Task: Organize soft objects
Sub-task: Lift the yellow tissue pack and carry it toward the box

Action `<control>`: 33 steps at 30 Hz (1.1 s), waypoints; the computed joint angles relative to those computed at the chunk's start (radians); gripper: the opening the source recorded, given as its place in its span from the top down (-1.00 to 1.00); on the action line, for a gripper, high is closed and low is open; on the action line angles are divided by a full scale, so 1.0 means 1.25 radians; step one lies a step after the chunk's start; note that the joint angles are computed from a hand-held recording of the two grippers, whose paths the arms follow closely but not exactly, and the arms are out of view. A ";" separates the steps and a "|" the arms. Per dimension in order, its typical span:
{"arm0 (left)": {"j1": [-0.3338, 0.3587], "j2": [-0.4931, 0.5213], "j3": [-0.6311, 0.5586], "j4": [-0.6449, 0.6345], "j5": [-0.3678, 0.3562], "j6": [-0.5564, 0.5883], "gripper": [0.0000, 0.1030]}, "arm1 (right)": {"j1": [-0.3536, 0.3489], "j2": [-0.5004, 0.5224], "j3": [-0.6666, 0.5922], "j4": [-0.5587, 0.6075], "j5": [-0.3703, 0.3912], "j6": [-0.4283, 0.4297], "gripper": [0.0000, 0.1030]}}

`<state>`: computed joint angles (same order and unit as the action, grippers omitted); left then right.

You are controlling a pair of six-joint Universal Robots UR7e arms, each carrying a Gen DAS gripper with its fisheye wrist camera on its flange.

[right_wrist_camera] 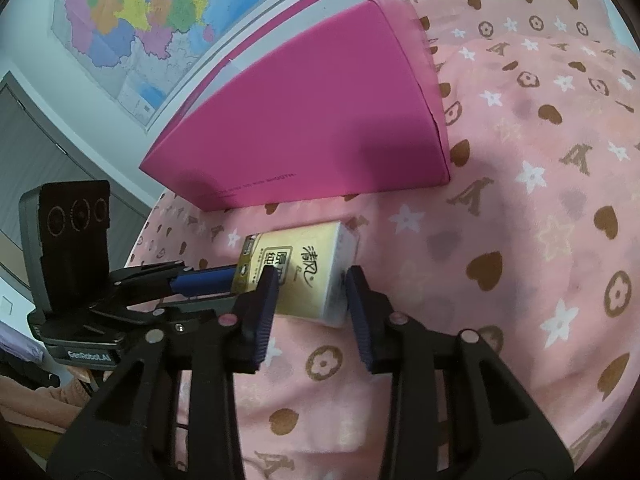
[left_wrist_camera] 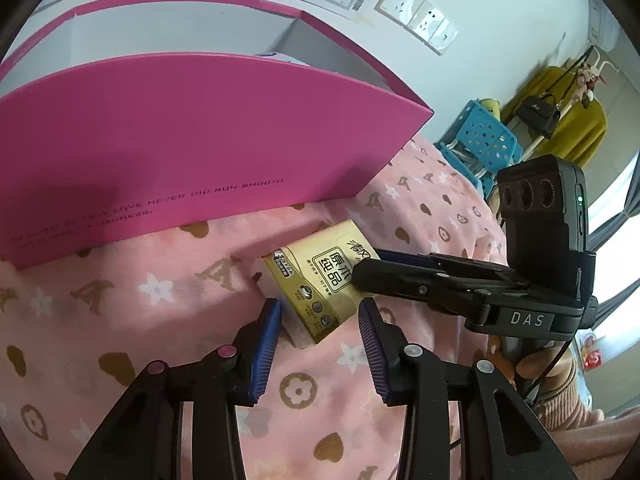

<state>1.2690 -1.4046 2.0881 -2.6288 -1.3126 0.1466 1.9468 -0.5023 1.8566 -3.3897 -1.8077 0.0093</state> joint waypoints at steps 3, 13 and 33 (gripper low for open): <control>-0.001 -0.002 0.002 -0.007 0.002 0.000 0.23 | 0.004 0.000 0.000 -0.001 0.000 -0.003 0.25; -0.018 -0.011 0.015 -0.025 0.019 0.015 0.22 | 0.019 -0.004 0.001 0.002 -0.014 -0.012 0.25; -0.059 -0.042 0.054 -0.077 0.057 0.041 0.17 | 0.043 -0.016 0.006 -0.006 -0.021 -0.031 0.25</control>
